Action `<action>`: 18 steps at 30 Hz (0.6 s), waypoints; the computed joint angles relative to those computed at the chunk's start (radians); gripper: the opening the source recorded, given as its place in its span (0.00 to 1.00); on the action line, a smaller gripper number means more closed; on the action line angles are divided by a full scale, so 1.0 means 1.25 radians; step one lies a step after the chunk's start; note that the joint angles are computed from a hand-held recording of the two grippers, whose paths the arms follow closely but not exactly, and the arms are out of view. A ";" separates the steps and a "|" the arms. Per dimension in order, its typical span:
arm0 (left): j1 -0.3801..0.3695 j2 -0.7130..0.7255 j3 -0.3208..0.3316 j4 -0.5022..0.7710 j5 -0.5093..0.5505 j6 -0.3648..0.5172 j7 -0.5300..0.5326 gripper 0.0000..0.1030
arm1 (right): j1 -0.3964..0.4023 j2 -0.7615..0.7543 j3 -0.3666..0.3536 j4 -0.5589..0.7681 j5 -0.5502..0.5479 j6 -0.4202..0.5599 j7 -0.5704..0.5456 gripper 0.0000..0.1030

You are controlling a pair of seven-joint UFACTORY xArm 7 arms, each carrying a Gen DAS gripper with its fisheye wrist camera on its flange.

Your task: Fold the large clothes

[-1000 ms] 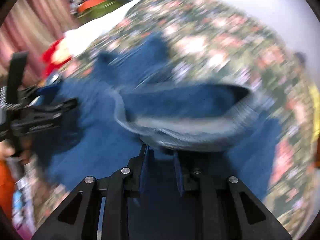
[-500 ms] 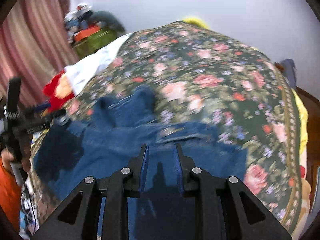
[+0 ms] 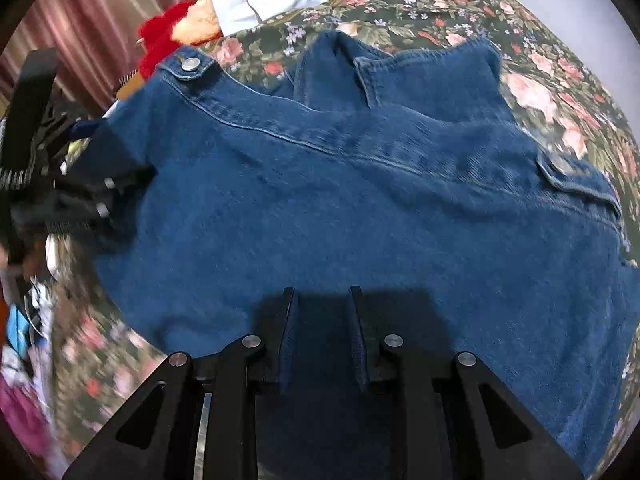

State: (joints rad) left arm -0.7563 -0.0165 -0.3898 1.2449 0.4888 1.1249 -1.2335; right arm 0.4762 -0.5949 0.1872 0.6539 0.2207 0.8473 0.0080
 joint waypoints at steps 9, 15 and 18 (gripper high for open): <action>0.023 -0.039 -0.025 -0.027 -0.022 -0.016 -0.031 1.00 | -0.084 -0.250 -0.046 -0.083 -0.083 0.132 -0.027 0.20; 0.017 -0.099 -0.031 -0.051 -0.016 0.043 -0.062 1.00 | -0.168 -0.393 -0.093 -0.120 -0.103 0.224 -0.015 0.20; 0.031 -0.142 -0.041 -0.075 -0.036 0.066 -0.081 1.00 | -0.195 -0.432 -0.123 -0.127 -0.098 0.258 -0.030 0.20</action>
State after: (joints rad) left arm -0.7176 -0.1938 -0.4407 1.1505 0.4435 1.2079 -1.3352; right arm 0.2323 -1.1354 0.0335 0.4953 0.0984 1.1697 -0.0292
